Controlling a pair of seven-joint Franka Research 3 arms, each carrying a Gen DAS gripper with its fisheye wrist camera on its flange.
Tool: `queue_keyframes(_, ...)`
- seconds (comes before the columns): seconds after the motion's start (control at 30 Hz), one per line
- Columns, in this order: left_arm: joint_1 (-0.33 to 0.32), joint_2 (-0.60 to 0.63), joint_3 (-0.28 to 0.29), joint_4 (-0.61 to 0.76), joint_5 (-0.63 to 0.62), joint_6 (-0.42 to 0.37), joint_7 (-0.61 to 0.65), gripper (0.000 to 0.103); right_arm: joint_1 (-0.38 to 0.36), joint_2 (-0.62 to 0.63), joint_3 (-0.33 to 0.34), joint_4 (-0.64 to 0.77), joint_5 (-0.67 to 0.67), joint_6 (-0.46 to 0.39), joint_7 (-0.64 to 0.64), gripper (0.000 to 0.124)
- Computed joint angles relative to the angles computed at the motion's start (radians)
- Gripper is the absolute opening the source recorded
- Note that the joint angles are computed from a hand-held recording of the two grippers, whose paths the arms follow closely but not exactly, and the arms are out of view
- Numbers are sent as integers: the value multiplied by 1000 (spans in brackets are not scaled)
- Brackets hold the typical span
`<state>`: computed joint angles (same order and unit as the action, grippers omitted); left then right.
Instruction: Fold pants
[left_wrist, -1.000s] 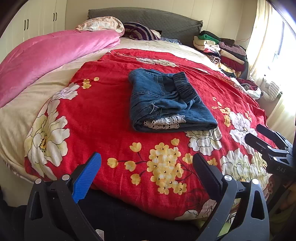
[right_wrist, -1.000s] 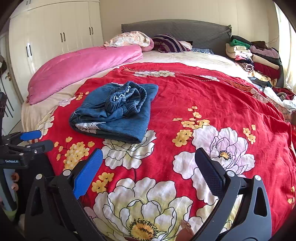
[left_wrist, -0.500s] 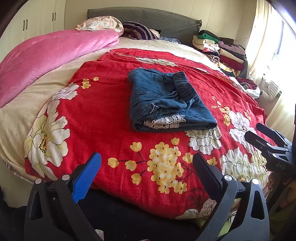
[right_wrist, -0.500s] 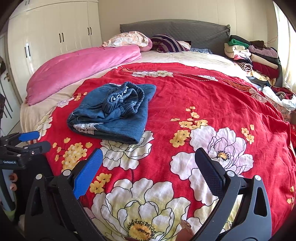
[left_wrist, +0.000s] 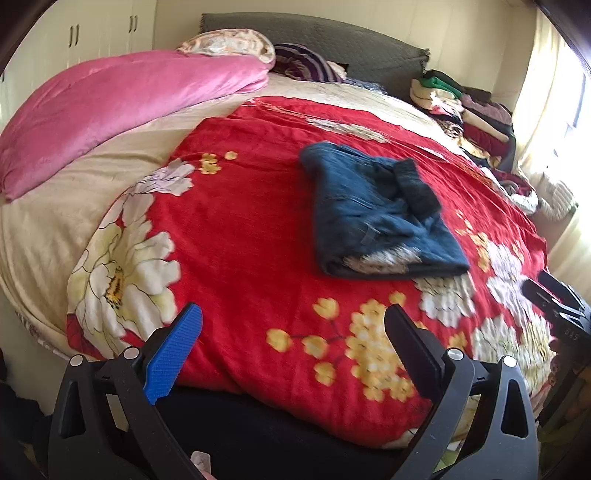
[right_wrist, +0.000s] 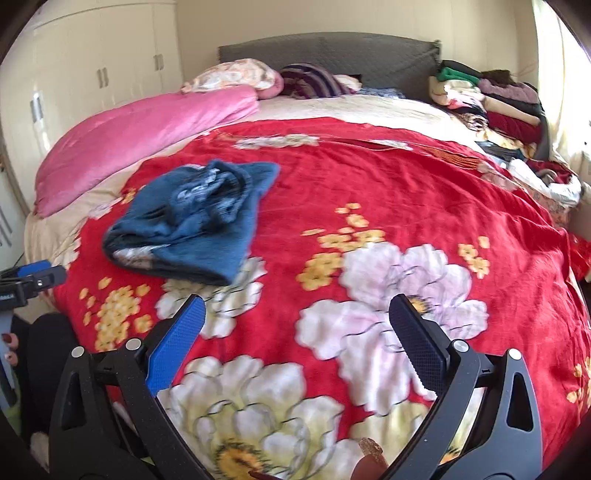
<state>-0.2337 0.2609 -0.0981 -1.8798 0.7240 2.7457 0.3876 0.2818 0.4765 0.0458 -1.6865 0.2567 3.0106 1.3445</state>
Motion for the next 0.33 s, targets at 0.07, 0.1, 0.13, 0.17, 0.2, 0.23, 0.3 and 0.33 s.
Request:
queue_keyframes(0.07,22,14,5,18,-33,-21,23,99,5,13,-29,22,-3,-8,28,94)
queue_keyframes(0.1,39,26,10,35,-55,-33,41,99,23,26,-73,42,-20,-9,66,94)
queue_keyframes(0.13,57,44,18,61,-75,-53,61,99,27,38,-96,60,-31,-11,90,94)
queue_keyframes(0.17,65,60,24,85,-86,-73,73,99,20,53,-111,87,-38,-21,108,94)
queue_keyframes(0.2,82,87,37,127,-101,-104,90,99,9,80,-133,136,-45,-54,137,94)
queue_keyframes(0.23,95,118,48,173,-115,-139,105,99,-8,106,-144,183,-50,-85,158,94)
queue_keyframes(0.3,117,204,78,310,-136,-251,131,99,-18,189,-219,315,-91,-157,251,94)
queue_keyframes(0.33,124,250,91,381,-139,-297,144,99,-26,229,-249,375,-115,-181,292,94)
